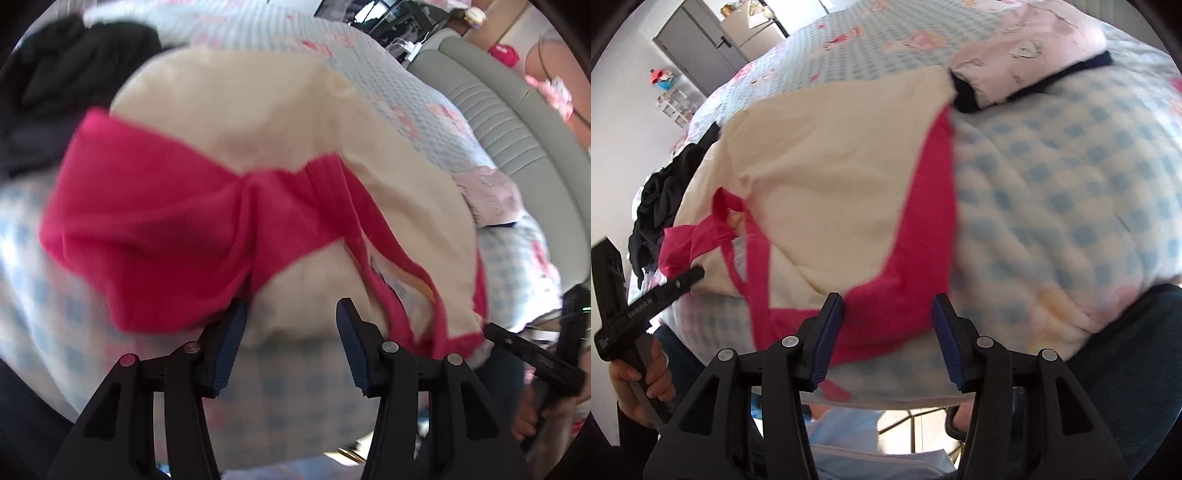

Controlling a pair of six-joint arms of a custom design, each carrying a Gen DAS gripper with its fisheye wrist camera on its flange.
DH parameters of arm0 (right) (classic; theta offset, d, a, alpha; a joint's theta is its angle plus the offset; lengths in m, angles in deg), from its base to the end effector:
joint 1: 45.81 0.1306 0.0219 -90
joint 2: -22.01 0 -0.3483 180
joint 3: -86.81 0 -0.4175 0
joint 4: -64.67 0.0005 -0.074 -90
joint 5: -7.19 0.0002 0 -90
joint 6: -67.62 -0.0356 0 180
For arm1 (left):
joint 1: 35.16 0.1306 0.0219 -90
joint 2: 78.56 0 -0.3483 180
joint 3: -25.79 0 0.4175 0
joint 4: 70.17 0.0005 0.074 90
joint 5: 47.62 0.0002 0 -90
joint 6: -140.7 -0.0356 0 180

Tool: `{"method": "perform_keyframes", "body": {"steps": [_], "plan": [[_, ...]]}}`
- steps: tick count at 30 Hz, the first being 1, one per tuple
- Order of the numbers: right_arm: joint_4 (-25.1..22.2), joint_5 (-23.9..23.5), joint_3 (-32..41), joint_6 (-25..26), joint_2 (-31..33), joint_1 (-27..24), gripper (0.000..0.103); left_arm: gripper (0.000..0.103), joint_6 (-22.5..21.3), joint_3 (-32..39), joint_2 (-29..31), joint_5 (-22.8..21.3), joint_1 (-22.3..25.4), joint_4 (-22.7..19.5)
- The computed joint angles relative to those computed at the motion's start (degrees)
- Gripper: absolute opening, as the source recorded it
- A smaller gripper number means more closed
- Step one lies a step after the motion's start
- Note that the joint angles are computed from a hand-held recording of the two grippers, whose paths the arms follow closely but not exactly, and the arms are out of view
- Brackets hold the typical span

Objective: Fold clothes

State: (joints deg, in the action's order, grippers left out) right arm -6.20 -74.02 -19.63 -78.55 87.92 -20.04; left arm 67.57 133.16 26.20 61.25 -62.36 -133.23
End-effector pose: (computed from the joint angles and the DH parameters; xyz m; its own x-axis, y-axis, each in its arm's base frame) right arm 0.3110 0.1436 0.4066 -0.7530 0.5481 -0.3642 0.4632 0.8346 0.2983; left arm 0.5109 -0.2761 0.3926 -0.9071 0.1575 -0.3903 0.3251 0.8510 -0.4124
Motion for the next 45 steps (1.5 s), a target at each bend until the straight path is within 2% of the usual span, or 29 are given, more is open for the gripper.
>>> {"method": "perform_keyframes", "body": {"steps": [2,4,5,8,11,13,17,19,21,24,26,27,29,30,31,32,35,38,40,42,43,44,45], "plan": [[-3.91,1.75,-0.09,-2.43,-0.55,-0.21,0.055,0.052,2.01,-1.82,-1.59,3.47,1.07,2.63],[-6.22,2.28,-0.63,-4.02,-1.67,-0.62,0.056,0.052,2.91,-4.29,-4.08,3.12,1.02,7.36],[-4.81,0.81,-0.98,-3.52,-2.59,-0.65,0.056,0.054,2.55,-3.99,-4.14,2.42,0.85,8.75],[1.11,-4.98,-1.86,-1.29,-5.04,-0.56,0.056,0.054,0.38,2.48,-0.03,-0.56,0.12,7.25],[3.97,-7.03,0.46,2.62,-1.93,0.89,0.056,0.054,-1.38,8.65,4.38,-3.92,-0.95,8.69],[2.67,-6.22,3.32,5.05,2.72,1.59,0.056,0.054,-2.20,15.75,10.11,-3.46,-1.43,5.30],[1.74,-7.06,5.78,6.00,6.90,1.74,0.056,0.053,-2.61,31.16,21.84,-2.15,-2.48,-7.34],[2.22,-6.94,5.34,5.37,7.00,2.07,0.057,0.052,-4.50,37.28,26.53,-2.39,-3.23,-15.60],[2.55,-7.74,3.96,4.33,6.55,1.99,0.057,0.051,-6.55,34.71,25.43,-4.61,-4.01,-17.23],[2.16,-9.48,1.24,1.97,5.60,1.32,0.056,0.046,-9.02,22.65,17.62,-6.69,-5.17,-11.17],[2.22,-10.40,-0.63,0.86,4.53,0.74,0.056,0.042,-10.87,16.33,12.85,-5.90,-5.28,-9.21],[2.51,-10.95,-1.51,0.41,3.87,0.40,0.056,0.041,-11.97,13.68,10.74,-3.96,-4.87,-8.63],[2.95,-11.62,-2.68,-0.24,2.74,-0.35,0.056,0.038,-17.23,8.61,6.68,4.05,-2.81,-8.41],[3.01,-11.83,-2.94,-0.41,2.41,-0.68,0.056,0.036,-17.55,6.73,4.99,6.60,-2.06,-9.03],[3.13,-11.99,-3.20,-0.64,1.99,-1.07,0.056,0.032,-17.15,5.45,3.84,7.70,-1.68,-9.51],[3.05,-11.96,-3.31,-0.77,1.53,-1.52,0.056,0.031,-16.64,4.01,2.73,8.89,-0.87,-10.05],[1.69,-10.16,-2.89,-0.18,0.10,-2.87,0.056,0.029,-12.71,-0.37,-0.01,13.63,1.76,-11.21],[-1.79,-4.19,-1.26,0.56,-1.54,-4.13,0.056,0.029,-10.18,-2.99,-1.65,20.47,4.05,-11.53],[-2.50,-2.43,-1.23,-1.13,-3.45,-4.99,0.060,0.034,-7.43,-5.49,-3.49,27.20,5.71,-7.18],[-0.23,-7.93,-2.68,-0.62,-5.35,-6.29,0.060,0.041,-2.27,-6.62,-4.10,30.89,6.48,-2.48],[0.56,-10.15,-3.31,-0.10,-5.69,-6.25,0.060,0.043,0.23,-6.92,-4.20,31.94,6.66,-0.41],[1.23,-12.06,-3.92,0.33,-5.94,-6.00,0.060,0.043,4.52,-7.87,-4.90,30.58,6.47,3.16],[1.44,-12.54,-4.36,0.58,-5.96,-5.54,0.060,0.043,10.44,-9.11,-6.30,22.85,5.27,7.09]]}}
